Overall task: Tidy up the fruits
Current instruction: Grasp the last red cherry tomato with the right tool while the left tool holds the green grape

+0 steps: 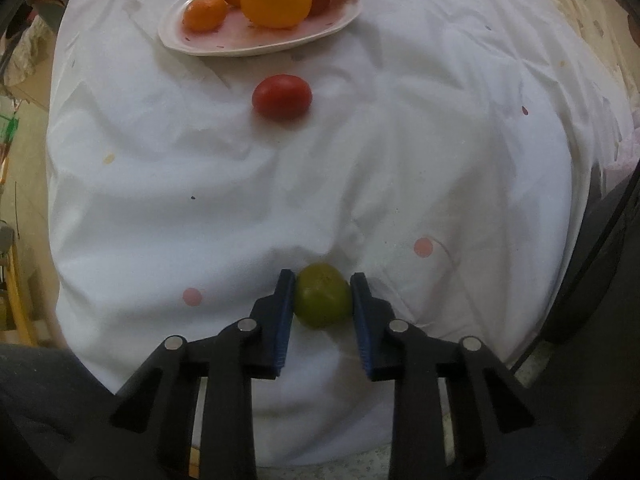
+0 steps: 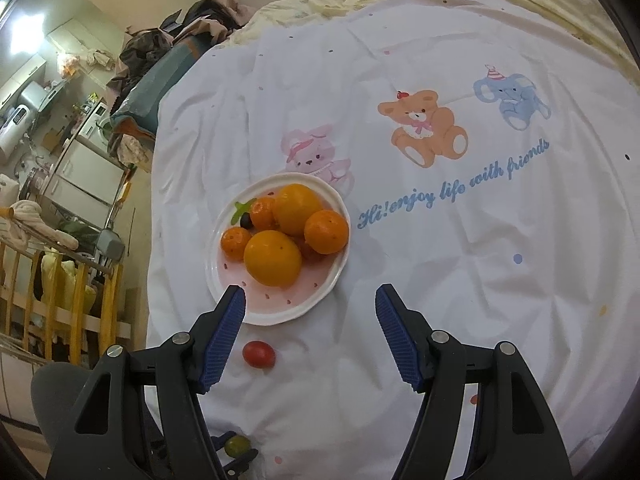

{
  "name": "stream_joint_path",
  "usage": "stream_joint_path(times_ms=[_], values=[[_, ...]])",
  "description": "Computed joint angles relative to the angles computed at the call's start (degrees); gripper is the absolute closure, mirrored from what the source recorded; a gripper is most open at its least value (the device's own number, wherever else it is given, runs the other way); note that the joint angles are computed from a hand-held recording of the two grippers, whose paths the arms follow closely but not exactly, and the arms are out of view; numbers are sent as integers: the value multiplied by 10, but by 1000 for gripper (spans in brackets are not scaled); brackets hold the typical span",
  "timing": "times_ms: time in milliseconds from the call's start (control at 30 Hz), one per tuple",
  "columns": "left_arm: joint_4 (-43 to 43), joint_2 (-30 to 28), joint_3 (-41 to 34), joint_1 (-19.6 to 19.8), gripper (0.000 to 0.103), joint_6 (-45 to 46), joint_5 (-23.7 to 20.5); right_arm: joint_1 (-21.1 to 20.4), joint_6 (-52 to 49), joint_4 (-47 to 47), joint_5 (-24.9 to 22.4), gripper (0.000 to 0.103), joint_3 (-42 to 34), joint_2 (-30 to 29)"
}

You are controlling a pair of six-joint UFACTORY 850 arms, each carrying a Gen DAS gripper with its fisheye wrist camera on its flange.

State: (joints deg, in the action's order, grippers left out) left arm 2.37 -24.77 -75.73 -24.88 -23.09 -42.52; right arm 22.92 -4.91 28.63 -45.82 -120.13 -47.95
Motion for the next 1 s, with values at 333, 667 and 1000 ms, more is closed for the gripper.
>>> stream_joint_path(times_ms=[333,667,1000], values=[[-29,19,-29,43,80,18,-6,7,12,-11,-14,33,-21,-15],[8,-5,-84,108,80,-9,11,19,30,24,-136,33,-112,-98],[-2,-6,-60,138,80,-48,42,63,67,-21,-247,48,-267,-221]])
